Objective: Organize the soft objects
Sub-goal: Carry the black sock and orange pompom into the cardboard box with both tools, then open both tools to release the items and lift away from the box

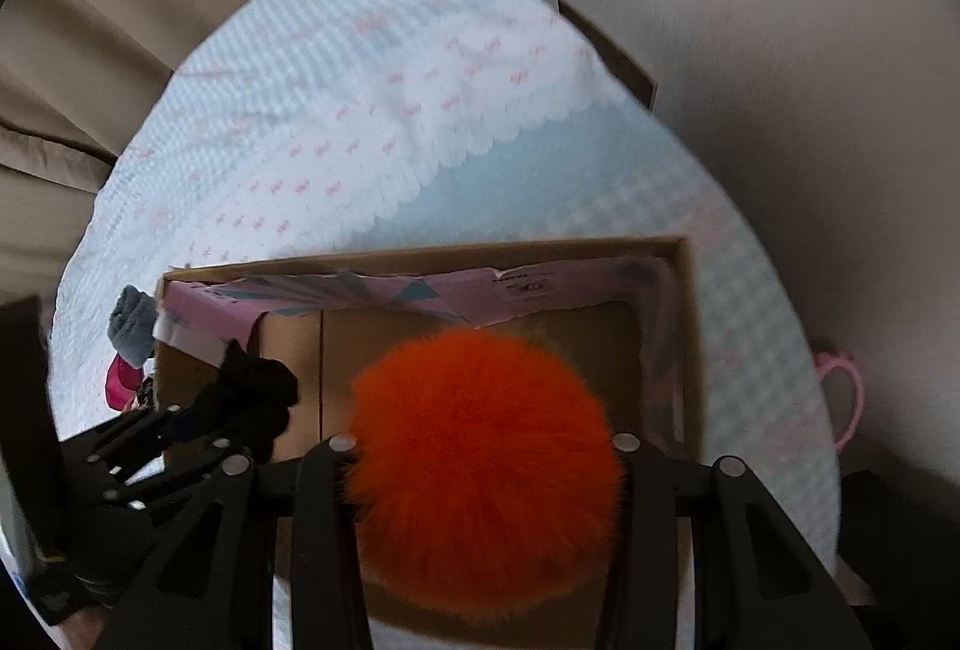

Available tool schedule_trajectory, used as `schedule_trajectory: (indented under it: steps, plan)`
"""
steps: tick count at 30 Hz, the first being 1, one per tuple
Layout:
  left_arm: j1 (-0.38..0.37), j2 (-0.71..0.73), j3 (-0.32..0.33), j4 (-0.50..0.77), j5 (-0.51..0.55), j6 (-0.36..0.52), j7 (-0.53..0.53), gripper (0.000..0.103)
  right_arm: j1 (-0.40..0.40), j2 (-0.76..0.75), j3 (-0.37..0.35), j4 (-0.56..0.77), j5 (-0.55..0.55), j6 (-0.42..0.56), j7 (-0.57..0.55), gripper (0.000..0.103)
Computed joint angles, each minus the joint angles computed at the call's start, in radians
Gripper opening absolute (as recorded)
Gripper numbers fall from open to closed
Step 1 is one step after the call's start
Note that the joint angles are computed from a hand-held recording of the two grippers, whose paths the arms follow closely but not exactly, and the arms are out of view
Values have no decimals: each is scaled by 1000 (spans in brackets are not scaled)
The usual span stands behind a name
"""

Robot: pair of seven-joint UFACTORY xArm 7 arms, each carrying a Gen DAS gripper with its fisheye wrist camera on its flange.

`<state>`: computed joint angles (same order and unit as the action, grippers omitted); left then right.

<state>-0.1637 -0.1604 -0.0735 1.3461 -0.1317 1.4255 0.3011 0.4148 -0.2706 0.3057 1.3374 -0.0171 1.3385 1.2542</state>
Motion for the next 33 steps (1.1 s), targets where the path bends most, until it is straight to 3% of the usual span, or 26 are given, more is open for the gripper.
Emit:
schedule_trajectory:
  steps: [9,10,11,12,13,14,22,28,33]
  plan:
    - [-10,5,-17,-30,66,-38,-20,31,9,39,-28,-66,78,-101,-40,41]
    - [-12,2,-22,-26,90,-43,-23,39,10,43,-28,-64,78,-106,-41,44]
    - [-14,2,-23,-21,98,-43,-23,52,11,45,-28,-63,75,-115,-45,57]
    - [-14,2,-21,-16,97,-43,-18,100,11,45,-29,-63,70,-121,-49,79]
    - [-14,2,-16,-9,87,-30,-8,103,11,44,-28,-62,63,-128,-50,87]
    - [-13,-4,-14,-13,82,-25,-5,103,12,36,-29,-72,66,-155,-53,92]
    - [-11,-17,-12,-10,73,-6,-4,103,13,41,-25,-44,68,-126,-33,92]
    - [2,-17,4,71,40,49,12,103,16,45,-10,28,25,-61,-20,92]
    - [18,-44,21,139,9,102,29,103,26,74,13,154,-43,59,-9,92]
